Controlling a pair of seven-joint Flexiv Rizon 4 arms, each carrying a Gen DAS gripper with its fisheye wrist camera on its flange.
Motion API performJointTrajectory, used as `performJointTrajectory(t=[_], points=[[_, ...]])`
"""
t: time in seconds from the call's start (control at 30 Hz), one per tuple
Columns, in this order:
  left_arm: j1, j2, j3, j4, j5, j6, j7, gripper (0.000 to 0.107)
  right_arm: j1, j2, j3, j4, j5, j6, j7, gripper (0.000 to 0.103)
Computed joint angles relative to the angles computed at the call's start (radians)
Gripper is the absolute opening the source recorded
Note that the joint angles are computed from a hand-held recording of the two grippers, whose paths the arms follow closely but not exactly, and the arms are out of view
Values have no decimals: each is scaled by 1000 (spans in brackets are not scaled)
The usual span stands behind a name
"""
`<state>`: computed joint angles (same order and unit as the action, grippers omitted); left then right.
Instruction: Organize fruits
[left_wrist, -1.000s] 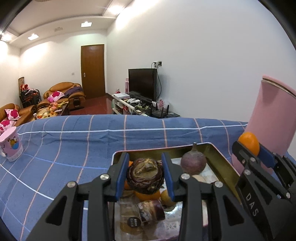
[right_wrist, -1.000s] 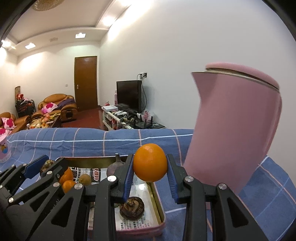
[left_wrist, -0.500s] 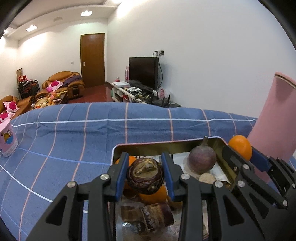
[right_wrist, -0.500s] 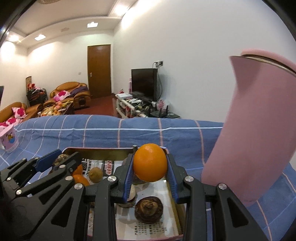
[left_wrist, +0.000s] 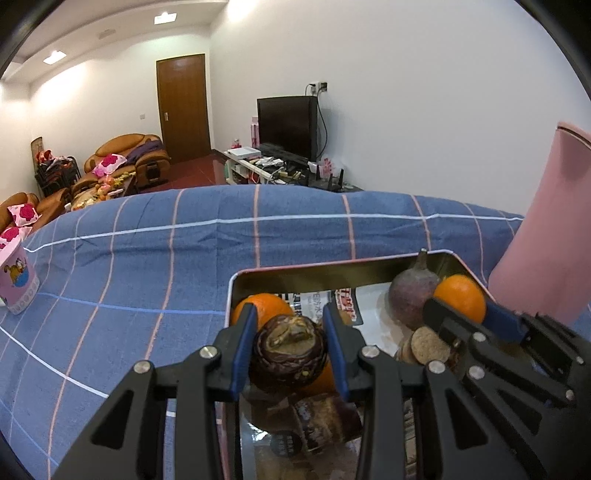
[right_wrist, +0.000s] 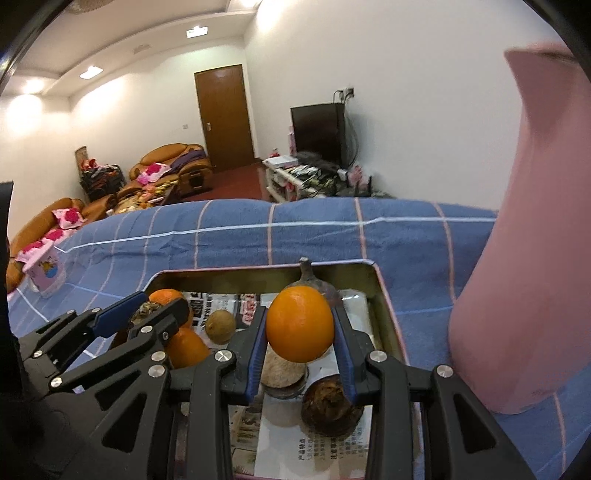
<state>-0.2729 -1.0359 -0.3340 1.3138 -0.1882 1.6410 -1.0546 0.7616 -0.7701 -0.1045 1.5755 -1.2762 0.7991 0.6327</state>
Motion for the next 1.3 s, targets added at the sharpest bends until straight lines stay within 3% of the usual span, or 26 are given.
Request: performJointTrajectory(t=[0.1, 0.17, 0.33, 0.5, 0.6, 0.67, 0.8, 0.87, 1.03, 1.3], points=[[-22, 7, 35, 4, 3, 19, -12, 41, -26, 4, -3, 21, -33, 85, 63, 37], [-19, 10, 32, 17, 13, 46, -14, 43, -22, 6, -5, 24, -37, 81, 75, 37], [-40, 20, 82, 32, 13, 101, -57, 66, -19, 15, -4, 39, -61, 85, 114, 37], [-15, 19, 56, 43, 42, 134, -69, 78, -24, 35, -2, 68, -120, 87, 179, 38], [-11, 18, 56, 46, 40, 162, -94, 93, -24, 45, 4, 79, -155, 69, 216, 38], [-4, 12, 52, 54, 35, 215, -130, 103, -15, 57, 8, 90, -180, 28, 239, 42], [121, -11, -110, 84, 154, 274, -170, 103, 35, 73, 21, 101, -175, -167, 254, 78], [133, -10, -115, 94, 191, 297, -185, 103, 60, 75, 28, 102, -181, -264, 267, 82], [73, 2, -11, 91, 224, 355, -188, 103, 106, 47, 43, 63, -171, -445, 245, 85], [100, 13, -15, 128, 299, 418, -224, 103, 144, 14, 52, 11, -124, -547, 182, 85]])
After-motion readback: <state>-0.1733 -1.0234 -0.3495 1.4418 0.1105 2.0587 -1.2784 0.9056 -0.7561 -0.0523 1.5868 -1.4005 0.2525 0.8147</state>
